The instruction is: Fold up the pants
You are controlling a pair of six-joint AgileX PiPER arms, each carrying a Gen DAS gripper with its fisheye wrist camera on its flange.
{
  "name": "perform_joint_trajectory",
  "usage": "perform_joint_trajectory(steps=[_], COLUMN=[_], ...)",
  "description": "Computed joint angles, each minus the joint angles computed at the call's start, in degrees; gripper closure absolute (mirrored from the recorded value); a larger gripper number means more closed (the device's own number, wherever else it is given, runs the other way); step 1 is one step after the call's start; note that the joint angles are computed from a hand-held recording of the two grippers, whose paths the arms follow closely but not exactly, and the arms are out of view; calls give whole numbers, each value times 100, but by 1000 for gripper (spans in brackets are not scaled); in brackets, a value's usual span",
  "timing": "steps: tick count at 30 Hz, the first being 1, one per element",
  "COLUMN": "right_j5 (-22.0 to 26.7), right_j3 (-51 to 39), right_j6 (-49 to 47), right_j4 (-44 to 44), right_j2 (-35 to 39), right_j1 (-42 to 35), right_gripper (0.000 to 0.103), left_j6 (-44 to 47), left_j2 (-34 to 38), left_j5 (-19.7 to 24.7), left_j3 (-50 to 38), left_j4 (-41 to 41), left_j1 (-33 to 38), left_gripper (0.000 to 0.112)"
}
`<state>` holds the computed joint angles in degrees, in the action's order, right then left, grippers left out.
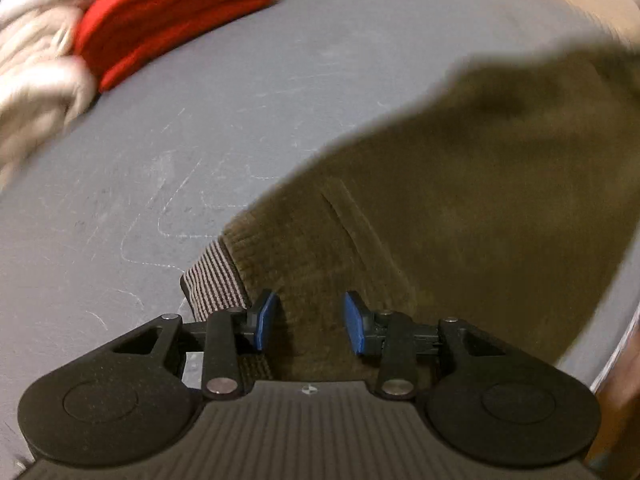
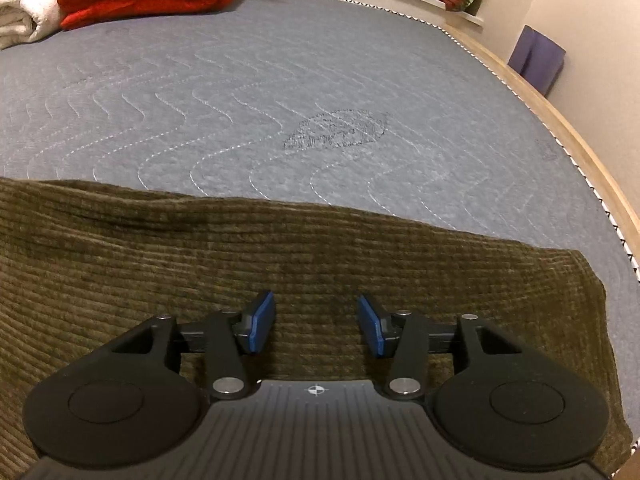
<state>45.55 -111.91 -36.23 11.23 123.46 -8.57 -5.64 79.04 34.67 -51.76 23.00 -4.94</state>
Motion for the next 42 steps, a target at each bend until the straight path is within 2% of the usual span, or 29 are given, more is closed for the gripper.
perform_joint_trajectory(steps=[1,4,8,14,17,19,20,24,26,28,31,33,38,42], right_j5=[49,105,32,-310,-379,-417,-417,-232,-167,-188,-214,-33,237,404], right_j3=[-45,-65,-18,229,185,132,77,-480,-800,-1019,-1185,-1385,-1365,-1496], right_j6=[-22,-52,44,333,560,729,829,1862,2521,3171,4027,4492,4903,4688], right_j4=[8,16,-92,-299,-271,-187,-138,150,233,179,69,272,1317,1808], right_j2=[12,12,1,-185,-199,-199,-182,33,175,291,435,598,857,1073], right_j1=[-20,-56,-34,-118,-285,-454,-545,-1137,-1482,-1811,-2237,-2562,-3275,-3467], right_gripper=[53,52,48,47,47,47,47,47,47,47,47,47,47,47], left_j6=[-74,80,-180,983,1610,1546,1702,1494,1147,1156,799,391,-385,-807], left_j2=[-106,-204,-198,-522,-439,-75,-118,-137,-223,-195,-243,-202,41,364], left_j5=[-46,199,365,239,584,1019,965,1471,1386,1177,942,881,727,775], left_j3=[148,40,-98,-343,-457,-484,-337,-717,-656,-700,-810,-957,-1427,-1921], left_j4=[229,-143,44,-1863,-2594,-2183,-1983,-1743,-1377,-1457,-1373,-1139,-881,-772], left_j1=[-77,41,-178,367,509,370,229,29,-214,-268,-550,-755,-934,-990], left_gripper=[70,70,67,62,62,61,61,61,61,57,45,33,31,28])
